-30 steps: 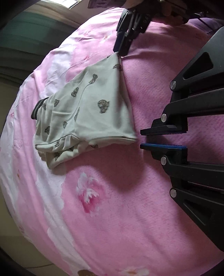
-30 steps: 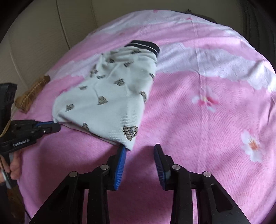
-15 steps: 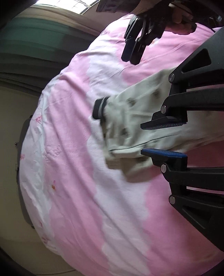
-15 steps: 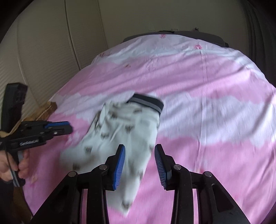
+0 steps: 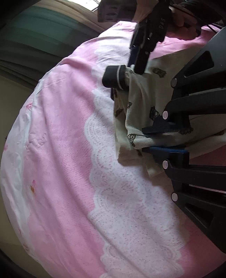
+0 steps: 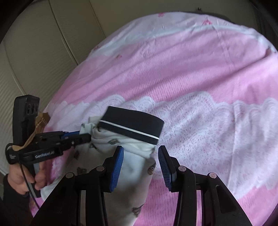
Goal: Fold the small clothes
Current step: 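Grasp the collar end of the bundle with the right tool while the left tool holds it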
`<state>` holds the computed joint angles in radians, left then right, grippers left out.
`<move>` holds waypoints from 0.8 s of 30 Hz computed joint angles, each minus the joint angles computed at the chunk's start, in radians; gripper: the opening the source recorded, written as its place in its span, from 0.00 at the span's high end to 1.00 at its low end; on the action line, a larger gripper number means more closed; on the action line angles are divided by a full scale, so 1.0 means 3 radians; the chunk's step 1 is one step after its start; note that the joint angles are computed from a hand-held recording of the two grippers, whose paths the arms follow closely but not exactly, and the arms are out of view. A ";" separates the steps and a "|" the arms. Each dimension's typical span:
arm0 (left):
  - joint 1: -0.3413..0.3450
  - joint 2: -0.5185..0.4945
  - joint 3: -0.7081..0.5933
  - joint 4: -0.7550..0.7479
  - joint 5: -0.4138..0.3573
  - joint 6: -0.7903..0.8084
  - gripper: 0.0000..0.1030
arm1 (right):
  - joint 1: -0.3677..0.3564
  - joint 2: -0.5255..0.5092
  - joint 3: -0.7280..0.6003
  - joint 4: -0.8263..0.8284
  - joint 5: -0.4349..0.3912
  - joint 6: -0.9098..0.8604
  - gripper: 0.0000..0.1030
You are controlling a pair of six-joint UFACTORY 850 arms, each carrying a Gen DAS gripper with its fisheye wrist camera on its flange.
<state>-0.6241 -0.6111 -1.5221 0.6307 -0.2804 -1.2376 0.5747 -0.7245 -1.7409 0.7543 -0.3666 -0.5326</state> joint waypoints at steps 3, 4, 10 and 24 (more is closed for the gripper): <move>-0.0016 -0.0066 -0.0117 -0.0005 -0.0110 0.0097 0.87 | -0.0031 -0.0083 -0.0074 0.0262 -0.0119 -0.0180 0.70; -0.0020 -0.0094 -0.0177 -0.0034 -0.0159 0.0170 0.87 | -0.0049 -0.0099 -0.0081 0.0472 -0.0174 -0.0369 0.85; -0.0028 -0.0169 -0.0373 -0.0119 -0.0270 0.0404 0.89 | -0.0085 0.0021 0.0106 0.0971 0.0068 -0.0770 0.89; -0.0489 0.0519 0.0482 0.0917 -0.0578 -0.1228 0.44 | -0.0131 0.0226 0.0302 0.1229 -0.0008 -0.1111 0.49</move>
<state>-0.7708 -0.4553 -1.3774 0.9059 -0.4538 -1.6059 0.5355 -0.6566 -1.6503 1.1230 -0.3690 -0.8658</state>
